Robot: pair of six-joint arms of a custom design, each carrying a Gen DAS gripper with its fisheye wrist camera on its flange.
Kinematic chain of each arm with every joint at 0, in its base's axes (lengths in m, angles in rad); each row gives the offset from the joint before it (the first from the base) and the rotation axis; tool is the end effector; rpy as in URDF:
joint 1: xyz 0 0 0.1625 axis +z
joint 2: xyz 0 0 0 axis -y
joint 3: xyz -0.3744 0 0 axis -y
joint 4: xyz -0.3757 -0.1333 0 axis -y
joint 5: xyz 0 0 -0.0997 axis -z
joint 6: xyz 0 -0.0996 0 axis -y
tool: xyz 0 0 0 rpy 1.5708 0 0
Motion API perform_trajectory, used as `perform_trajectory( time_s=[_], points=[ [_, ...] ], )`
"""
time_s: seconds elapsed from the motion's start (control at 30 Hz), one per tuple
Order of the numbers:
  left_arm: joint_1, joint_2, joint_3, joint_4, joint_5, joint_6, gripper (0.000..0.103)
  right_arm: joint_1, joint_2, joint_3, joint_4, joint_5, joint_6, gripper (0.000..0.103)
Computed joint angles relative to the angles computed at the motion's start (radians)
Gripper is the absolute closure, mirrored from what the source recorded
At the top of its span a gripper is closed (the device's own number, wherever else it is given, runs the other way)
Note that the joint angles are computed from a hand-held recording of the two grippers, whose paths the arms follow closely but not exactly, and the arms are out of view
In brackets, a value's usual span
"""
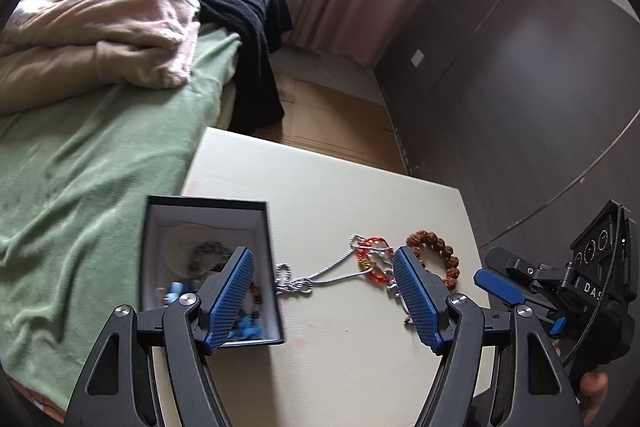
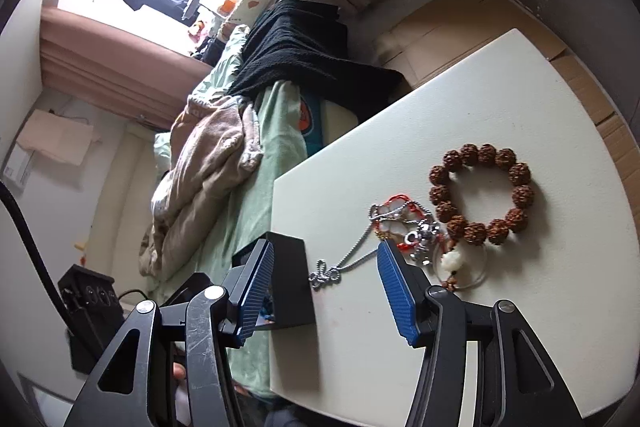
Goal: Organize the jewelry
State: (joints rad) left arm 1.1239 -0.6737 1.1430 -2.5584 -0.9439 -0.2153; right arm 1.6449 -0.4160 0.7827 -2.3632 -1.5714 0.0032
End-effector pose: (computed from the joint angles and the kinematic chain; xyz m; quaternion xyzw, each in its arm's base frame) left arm -0.1531 -0.7630 0.2055 0.0278 0.9225 -0.3274 0.2026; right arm 0.1940 -0.8130 0.1296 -0.0346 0.9768 -0.2111 0.0079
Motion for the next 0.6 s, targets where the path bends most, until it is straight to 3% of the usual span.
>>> perform_trajectory(
  time_s=[0.23, 0.37, 0.53, 0.6],
  points=[
    [-0.003, 0.121, -0.145, 0.087, -0.021, 0.038, 0.031, -0.025, -0.032, 0.024, 0.018, -0.054, 0.027, 0.048],
    [0.002, 0.202, -0.261, 0.166, -0.035, 0.050, 0.036, -0.043, -0.051, 0.041, 0.027, -0.053, 0.054, 0.048],
    [0.005, 0.278, -0.366, 0.264, 0.011, 0.055, 0.038, -0.057, -0.067, 0.054, 0.024, -0.048, 0.072, 0.048],
    [0.009, 0.296, -0.390, 0.303, 0.027, 0.052, 0.044, -0.062, -0.068, 0.051, 0.033, -0.041, 0.080, 0.048]
  ],
)
